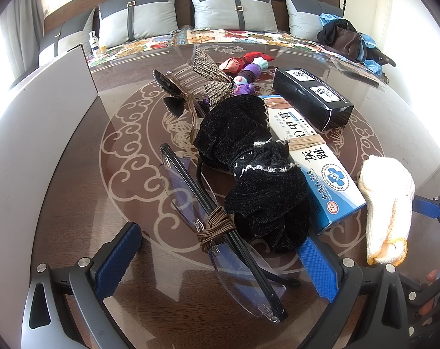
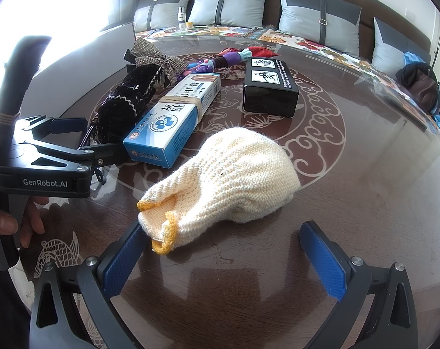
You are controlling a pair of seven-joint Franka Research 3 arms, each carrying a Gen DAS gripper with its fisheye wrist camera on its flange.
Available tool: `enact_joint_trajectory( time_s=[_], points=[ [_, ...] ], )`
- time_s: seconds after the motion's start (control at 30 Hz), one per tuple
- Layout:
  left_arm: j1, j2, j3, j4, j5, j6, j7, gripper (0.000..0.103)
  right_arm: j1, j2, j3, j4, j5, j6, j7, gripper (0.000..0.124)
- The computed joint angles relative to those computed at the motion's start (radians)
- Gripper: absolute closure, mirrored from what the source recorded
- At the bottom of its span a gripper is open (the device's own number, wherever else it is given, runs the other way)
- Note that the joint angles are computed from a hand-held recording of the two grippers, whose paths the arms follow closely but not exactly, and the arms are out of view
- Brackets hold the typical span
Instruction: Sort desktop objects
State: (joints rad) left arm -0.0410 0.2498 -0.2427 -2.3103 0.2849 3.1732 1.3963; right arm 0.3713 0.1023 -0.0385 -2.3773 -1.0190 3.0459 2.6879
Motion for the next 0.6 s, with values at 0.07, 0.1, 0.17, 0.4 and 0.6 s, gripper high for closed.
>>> enact_joint_trajectory(
  time_s=[0.07,0.1,0.17,0.4,0.6],
  points=[
    [0.000,0.000,0.000,0.000,0.001,0.000,0.000,0.000,0.000,0.000,0.000,0.000,0.000,0.000,0.000,0.021],
    [0.000,0.000,0.000,0.000,0.001,0.000,-0.001,0.000,0.000,0.000,0.000,0.000,0.000,0.000,0.000,0.021],
    [0.001,0.000,0.000,0.000,0.001,0.000,-0.001,0.000,0.000,0.000,0.000,-0.001,0.001,0.000,-0.001,0.021],
    [0.001,0.000,-0.001,0.000,0.002,0.000,-0.002,0.000,0.001,0.000,-0.001,0.000,0.000,0.000,0.000,0.021],
    [0.015,0.000,-0.016,0.000,-0.003,-0.004,0.008,0.000,0.000,0.000,-0.001,0.000,-0.001,0.000,0.001,0.021]
  ],
)
